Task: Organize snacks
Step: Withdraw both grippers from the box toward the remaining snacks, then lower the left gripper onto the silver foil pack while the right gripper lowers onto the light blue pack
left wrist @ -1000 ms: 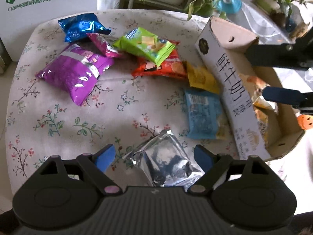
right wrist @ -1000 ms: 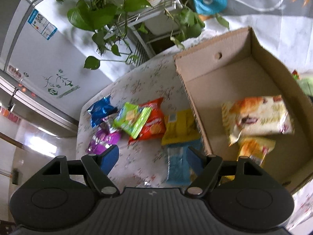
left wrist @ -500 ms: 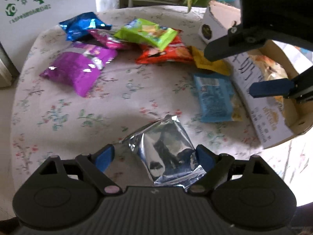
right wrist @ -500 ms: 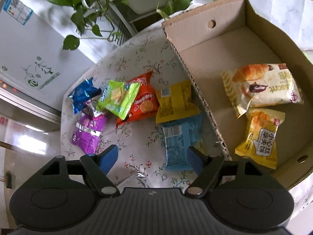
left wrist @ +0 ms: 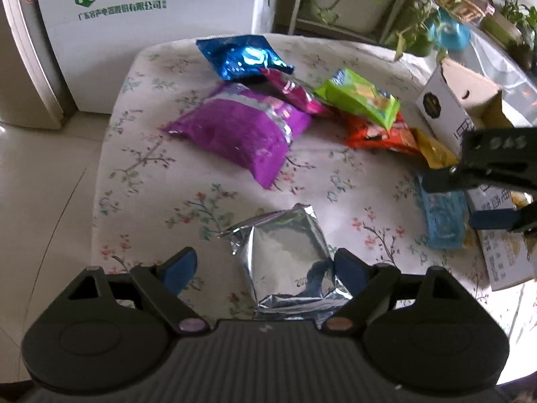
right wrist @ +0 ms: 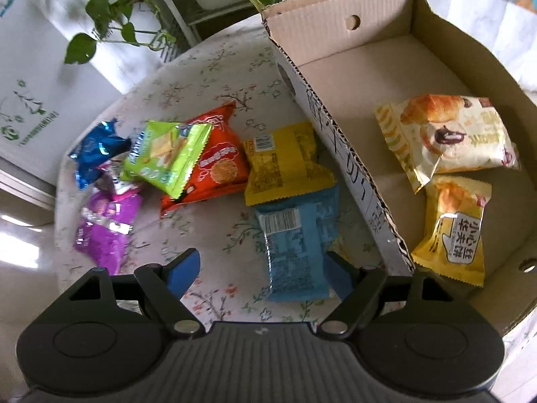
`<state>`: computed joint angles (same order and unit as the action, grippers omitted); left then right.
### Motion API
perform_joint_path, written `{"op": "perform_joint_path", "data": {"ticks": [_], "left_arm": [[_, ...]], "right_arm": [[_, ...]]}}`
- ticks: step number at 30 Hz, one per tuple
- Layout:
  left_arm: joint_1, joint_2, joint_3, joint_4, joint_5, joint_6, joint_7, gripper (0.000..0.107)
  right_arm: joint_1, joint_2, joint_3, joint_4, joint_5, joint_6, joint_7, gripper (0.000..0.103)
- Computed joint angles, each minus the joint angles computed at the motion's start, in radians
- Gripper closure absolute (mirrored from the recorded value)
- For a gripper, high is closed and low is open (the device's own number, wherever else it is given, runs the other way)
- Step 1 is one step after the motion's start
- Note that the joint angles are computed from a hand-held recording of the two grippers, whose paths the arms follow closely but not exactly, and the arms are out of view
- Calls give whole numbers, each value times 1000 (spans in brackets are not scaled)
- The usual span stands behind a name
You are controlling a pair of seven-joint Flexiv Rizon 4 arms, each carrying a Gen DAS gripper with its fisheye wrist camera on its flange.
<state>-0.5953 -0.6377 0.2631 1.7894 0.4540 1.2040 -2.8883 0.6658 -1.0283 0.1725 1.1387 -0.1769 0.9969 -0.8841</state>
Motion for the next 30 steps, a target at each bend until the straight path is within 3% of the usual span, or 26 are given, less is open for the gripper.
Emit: {"op": "perform_joint_path", "data": {"ticks": [6, 9, 11, 14, 15, 19, 30], "left_arm": [[9, 13, 6, 30, -3, 37, -13, 18], [10, 24, 10, 52, -12, 57, -26, 18], [12, 29, 13, 66, -22, 68, -35, 18], [35, 34, -4, 92, -60, 93, -37, 18], [40, 34, -8, 99, -72, 102, -34, 18], [33, 28, -8, 95, -102, 102, -4, 18], [8, 14, 0, 56, -117, 50, 17, 17]], "right_arm": [[53, -41, -65, -45, -62, -40, 66, 17], [67, -49, -77, -45, -100, -30, 50, 25], [52, -43, -45, -35, -97, -13, 6, 34], [-30, -50, 94, -65, 15, -19, -106, 34], [-38, -45, 99, -65, 46, -16, -101, 34], [4, -16, -6, -22, 24, 15, -35, 32], [51, -98, -39, -143, -17, -84, 60, 22]]}}
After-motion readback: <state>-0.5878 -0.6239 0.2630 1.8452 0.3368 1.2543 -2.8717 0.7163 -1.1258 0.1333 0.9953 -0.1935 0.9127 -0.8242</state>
